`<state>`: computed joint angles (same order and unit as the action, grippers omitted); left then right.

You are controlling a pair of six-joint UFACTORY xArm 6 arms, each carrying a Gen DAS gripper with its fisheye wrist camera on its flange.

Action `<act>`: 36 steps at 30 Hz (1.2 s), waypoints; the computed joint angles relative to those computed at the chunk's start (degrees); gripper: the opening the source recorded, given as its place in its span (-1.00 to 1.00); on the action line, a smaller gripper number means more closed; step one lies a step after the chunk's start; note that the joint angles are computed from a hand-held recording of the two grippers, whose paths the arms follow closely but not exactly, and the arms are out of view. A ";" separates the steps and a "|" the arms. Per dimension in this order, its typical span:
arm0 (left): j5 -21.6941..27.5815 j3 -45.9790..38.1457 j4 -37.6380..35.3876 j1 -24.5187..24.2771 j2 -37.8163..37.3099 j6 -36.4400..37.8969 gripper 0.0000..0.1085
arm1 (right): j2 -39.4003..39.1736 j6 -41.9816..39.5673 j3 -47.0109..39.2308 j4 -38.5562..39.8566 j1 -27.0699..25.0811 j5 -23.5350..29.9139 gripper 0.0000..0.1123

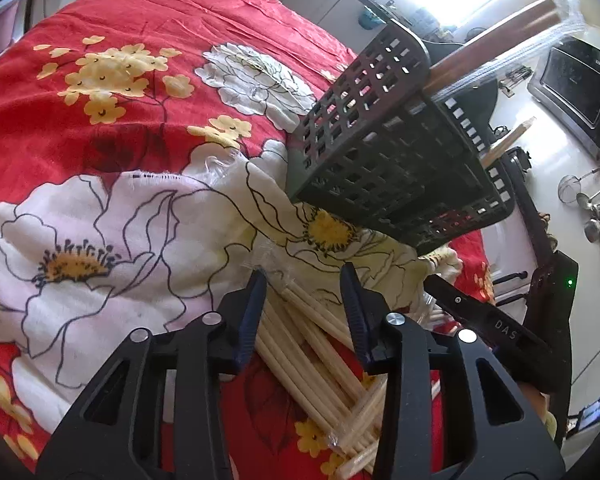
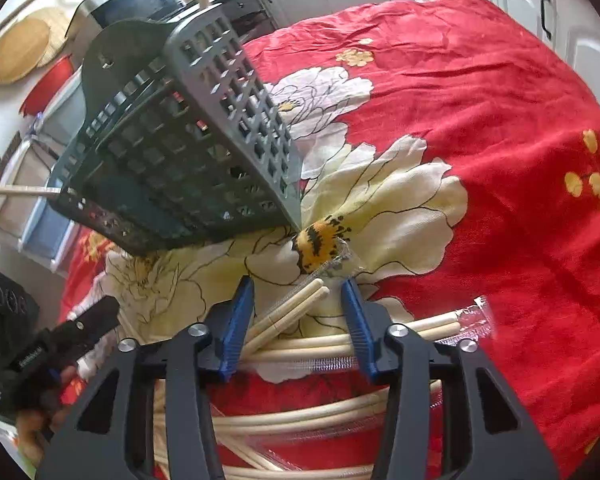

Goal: Organize utensils

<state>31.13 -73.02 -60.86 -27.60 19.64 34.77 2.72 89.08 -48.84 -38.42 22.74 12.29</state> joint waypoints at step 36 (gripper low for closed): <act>0.35 4.69 -18.22 2.05 -8.92 16.52 -0.97 | -9.43 47.48 -1.49 -48.96 -1.84 -5.05 -0.88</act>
